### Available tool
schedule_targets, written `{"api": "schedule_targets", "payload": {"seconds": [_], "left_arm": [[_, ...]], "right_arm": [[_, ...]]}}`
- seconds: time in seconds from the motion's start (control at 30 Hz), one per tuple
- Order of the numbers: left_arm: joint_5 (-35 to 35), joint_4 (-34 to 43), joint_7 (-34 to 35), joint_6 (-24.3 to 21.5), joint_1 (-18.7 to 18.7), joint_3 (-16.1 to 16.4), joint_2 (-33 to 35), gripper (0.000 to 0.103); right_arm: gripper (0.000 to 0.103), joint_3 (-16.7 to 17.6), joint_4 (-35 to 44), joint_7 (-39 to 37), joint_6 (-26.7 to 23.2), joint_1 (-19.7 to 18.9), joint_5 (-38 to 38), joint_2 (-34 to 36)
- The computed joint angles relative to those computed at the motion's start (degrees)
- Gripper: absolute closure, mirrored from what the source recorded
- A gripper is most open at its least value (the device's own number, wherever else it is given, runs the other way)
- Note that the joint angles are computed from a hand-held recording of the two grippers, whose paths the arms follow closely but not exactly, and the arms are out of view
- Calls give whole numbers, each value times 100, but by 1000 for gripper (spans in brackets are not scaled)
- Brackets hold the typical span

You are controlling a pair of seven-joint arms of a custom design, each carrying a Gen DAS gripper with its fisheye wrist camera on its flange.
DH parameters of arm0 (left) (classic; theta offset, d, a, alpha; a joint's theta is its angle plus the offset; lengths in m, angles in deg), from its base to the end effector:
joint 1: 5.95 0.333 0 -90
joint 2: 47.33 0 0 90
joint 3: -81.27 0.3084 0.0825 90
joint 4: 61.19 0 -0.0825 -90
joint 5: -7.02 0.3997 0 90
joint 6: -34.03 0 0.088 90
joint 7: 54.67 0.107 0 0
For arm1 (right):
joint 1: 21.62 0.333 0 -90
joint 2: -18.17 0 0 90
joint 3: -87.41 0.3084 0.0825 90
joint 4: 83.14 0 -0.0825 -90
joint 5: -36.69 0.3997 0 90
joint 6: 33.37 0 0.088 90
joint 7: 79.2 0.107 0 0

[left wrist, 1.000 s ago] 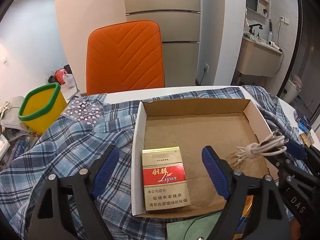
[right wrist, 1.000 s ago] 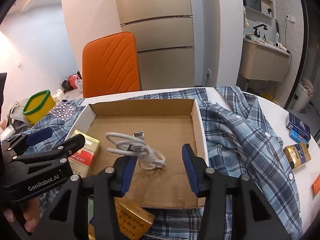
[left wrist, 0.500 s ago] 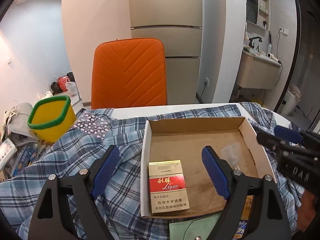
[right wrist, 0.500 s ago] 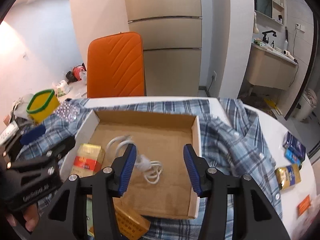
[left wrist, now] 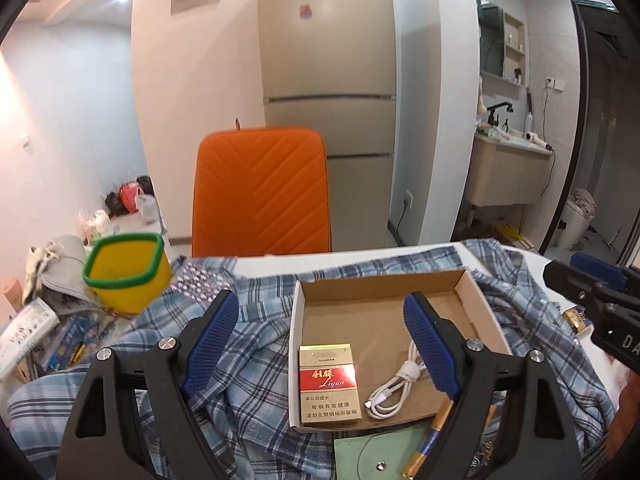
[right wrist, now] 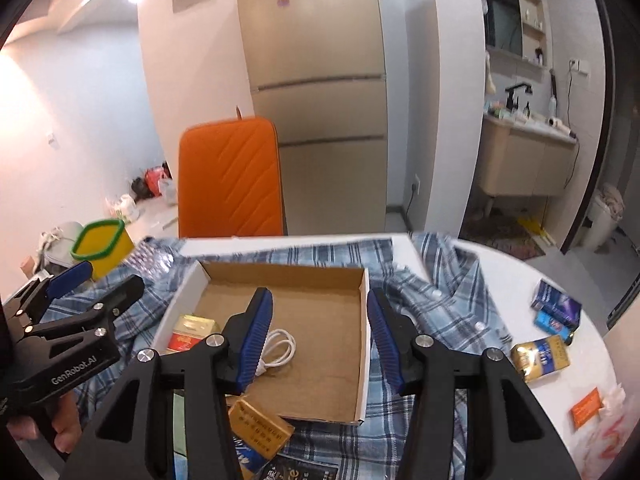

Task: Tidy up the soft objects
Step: 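Raise both open grippers away from the box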

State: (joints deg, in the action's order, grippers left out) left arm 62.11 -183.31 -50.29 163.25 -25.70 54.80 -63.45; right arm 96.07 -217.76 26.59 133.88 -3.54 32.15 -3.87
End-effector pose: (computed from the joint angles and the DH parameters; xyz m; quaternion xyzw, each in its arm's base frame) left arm 0.3713 -0.3828 0.5550 -0.6693 0.5633 -0.3034 0.3777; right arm 0.4412 0.2373 0.5796 -0.7092 0.5353 -0.2320 0.3959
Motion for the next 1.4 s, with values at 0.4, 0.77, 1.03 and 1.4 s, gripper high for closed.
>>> {"api": "schedule_targets", "payload": {"seconds": [0.4,0.77,1.03,1.4], "left_arm": [[754,-364,-719,-376,69,-578,-930,1],[1043,-819,-1248,-512,68,-952,-1642,1],[768,-1062,-1412,-588,90,-1250,-2023,1],[574,-1295,-1471,-547,-54,-1510,-2002,1]], "right_arm": [[32,560,-967,434,844,-531,-313,-1538],[0,1362,-1864,1010,1535,-1367,-303,-2868],[0,1427,-2320,1244,1272,-1229,-324,-3539],[0,1314,-2733,1599,820,-955,-428,-4014]]}}
